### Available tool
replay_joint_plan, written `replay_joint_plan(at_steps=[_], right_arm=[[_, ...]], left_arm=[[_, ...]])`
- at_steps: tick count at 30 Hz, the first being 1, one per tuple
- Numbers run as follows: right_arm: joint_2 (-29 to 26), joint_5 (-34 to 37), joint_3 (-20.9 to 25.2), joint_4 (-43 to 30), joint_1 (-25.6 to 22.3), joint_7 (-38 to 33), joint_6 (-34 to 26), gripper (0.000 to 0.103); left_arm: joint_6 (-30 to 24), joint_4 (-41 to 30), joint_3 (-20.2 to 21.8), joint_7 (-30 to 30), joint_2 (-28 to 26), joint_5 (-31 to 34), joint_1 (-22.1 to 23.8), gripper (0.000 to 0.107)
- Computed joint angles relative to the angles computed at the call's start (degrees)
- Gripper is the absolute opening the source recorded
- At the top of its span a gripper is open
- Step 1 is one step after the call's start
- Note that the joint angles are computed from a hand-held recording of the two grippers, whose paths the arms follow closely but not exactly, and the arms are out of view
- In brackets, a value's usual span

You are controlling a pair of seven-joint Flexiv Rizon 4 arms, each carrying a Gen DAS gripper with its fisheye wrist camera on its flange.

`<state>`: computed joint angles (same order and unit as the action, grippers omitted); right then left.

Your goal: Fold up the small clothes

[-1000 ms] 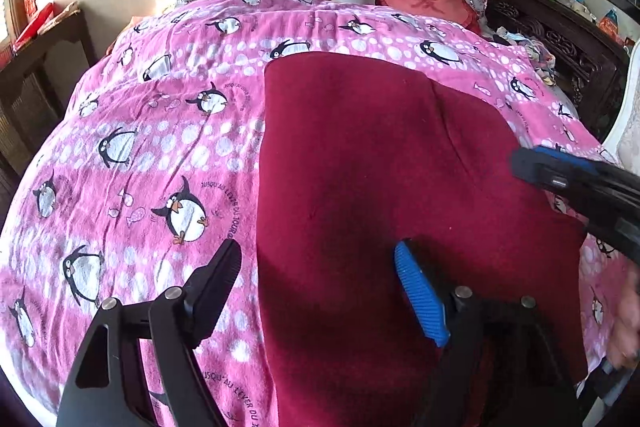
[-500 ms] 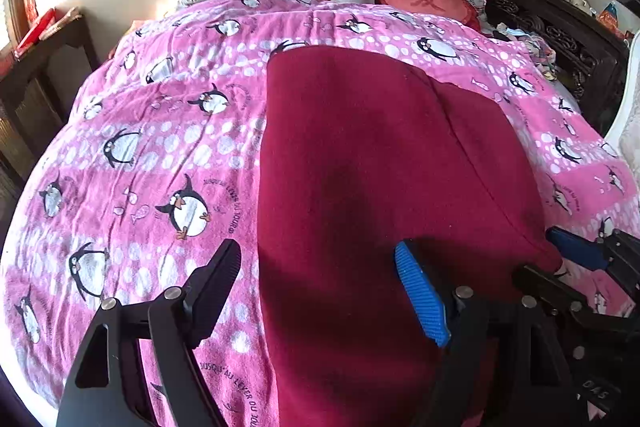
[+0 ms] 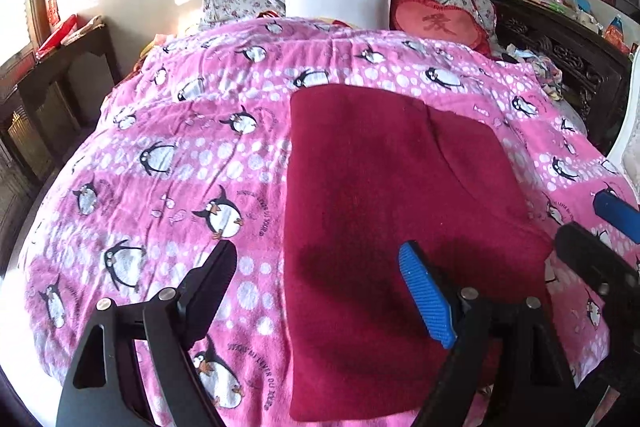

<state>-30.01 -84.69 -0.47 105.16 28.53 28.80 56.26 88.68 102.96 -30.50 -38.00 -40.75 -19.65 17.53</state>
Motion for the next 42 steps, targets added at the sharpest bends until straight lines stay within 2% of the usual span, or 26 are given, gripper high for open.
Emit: replay_joint_plan(at_steps=[5,14,24,32,33,34,36,37,38,42], right_arm=[[0.12,-0.44,-0.04,0.39,-0.09,4.20,-0.06,0.085],[-0.20,1.08,0.26,0.15,0.50,4.89,-1.84,0.091],[-0.50,2.40,0.07,0.37,0.68,4.26,-1.45,0.092],[-2.37,3.32,-0.78,0.23,-0.58,4.18,3.75,0.092],[-2.72,3.29,-0.95,0.02,-0.62,3.55,4.27,0.085],[-3.11,2.74,-1.22,-0.20,-0.73,2.71,5.18,0.060],[-4.19,0.44,-1.81,-0.89,-1.76,1.68,9.49,0.029],[-4.48,-3.50,-2.76,-1.14,-2.43,5.24,12.66,0.023],[-4.44,-5.07,-2.85,-1.15,-2.70,6.84,12.96,0.022],[-3.47,-6.36,-1.55,-0.42,-3.19,6.51,10.81,0.017]], left_arm=[[1.85,1.75,-2.46,-0.37,0.67,0.58,2.63,0.083],[3.86,3.46,-5.91,-2.54,0.94,2.95,6.68,0.083],[1.45,2.28,-4.04,-4.37,0.64,3.73,5.74,0.083],[-4.86,-0.23,-1.18,-1.75,-0.15,-1.31,2.97,0.083],[-5.60,-0.57,-0.57,-1.48,-0.26,-2.06,2.40,0.083],[-5.86,-0.70,0.04,-1.23,-0.23,-2.75,1.84,0.083],[-6.24,-0.93,1.12,-0.59,-0.24,-4.05,0.79,0.083],[-6.14,-0.91,1.48,-0.19,-0.24,-4.62,0.40,0.083],[-6.20,-1.01,1.72,0.24,-0.25,-5.13,0.12,0.083],[-6.11,-0.83,1.86,2.00,-0.11,-6.90,-0.37,0.083]])
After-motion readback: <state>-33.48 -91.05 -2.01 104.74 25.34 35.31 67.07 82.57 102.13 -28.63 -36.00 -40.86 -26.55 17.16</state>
